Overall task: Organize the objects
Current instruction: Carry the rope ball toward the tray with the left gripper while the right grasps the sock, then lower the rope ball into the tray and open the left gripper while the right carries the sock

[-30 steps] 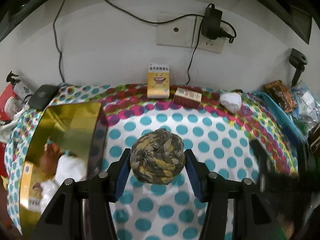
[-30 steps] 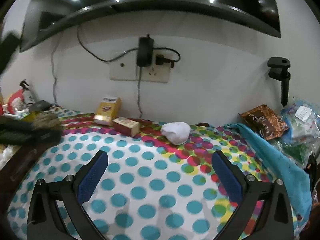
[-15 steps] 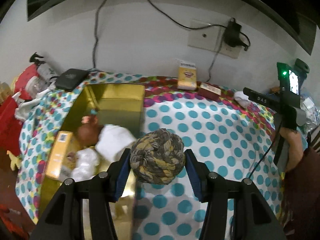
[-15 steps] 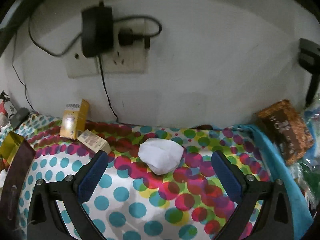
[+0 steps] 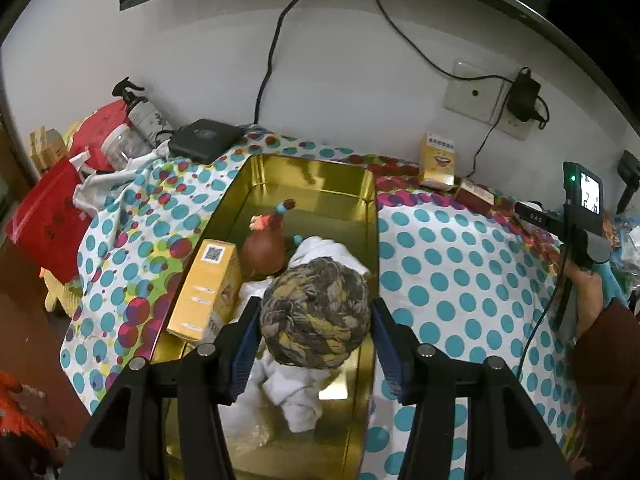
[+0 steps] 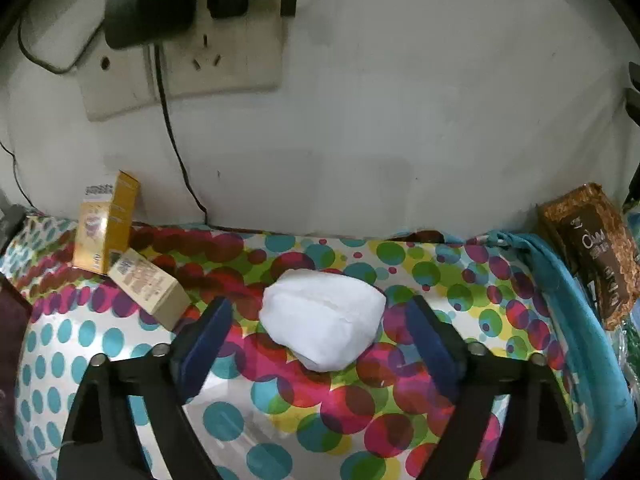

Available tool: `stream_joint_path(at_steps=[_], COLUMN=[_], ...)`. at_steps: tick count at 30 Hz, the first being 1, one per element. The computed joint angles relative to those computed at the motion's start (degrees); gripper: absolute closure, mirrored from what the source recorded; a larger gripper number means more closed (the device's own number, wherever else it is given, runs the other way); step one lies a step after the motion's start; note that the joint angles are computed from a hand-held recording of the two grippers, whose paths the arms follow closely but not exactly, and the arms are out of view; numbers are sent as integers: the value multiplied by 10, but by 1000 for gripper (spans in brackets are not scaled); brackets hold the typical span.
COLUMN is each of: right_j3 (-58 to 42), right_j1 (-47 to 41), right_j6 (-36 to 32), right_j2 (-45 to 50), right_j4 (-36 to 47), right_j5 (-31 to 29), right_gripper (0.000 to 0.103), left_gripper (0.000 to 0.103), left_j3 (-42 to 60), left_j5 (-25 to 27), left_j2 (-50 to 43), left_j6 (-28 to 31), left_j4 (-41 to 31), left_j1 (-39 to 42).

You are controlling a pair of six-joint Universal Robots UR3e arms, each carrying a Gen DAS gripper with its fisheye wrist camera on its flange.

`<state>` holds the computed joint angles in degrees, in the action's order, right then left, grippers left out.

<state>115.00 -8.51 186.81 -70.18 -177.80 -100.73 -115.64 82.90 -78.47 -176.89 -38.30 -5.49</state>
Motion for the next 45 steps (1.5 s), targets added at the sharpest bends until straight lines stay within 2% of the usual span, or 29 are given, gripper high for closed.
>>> stream_joint_path(at_steps=[1,2,5,8,16,23,31,37,39,45], right_j3=[-6,-10,-17,-12,44,136,247,301,309,333], right_j1=[3,5,14,23,19,20,2,27,47,62], right_j6=[3,3,6,6,19,26,19,36,43,52], right_j2=[7,12,20,18,-25,-121,-249,-327,-339,-382], right_j4=[4,6,7,-4,-24,-38,-27,1,6,25], right_j5=[-8,-10,-27,-39,-13,41,133,147,132,136], right_gripper=[36,44,45,51,52,52,52,52,52,52], left_gripper=[49,49,49,49,49,49,49,49,49,49], left_j3=[-1,-2,-4,-3,-3,48,176,271,308,381], left_j5=[-2,-5,-7,-14,-21,-26,-18,11,8,45], left_j2=[1,1,1,1,10,-8,-118,-227,-259,-333], left_j6=[1,3,4,5,11,36,59,51,53,60], left_j4=[-1,-3,-3,-8,-15,-34,-50,-76,-97,-101], left_j1=[3,5,7,11,19,28,26,12,8,-17])
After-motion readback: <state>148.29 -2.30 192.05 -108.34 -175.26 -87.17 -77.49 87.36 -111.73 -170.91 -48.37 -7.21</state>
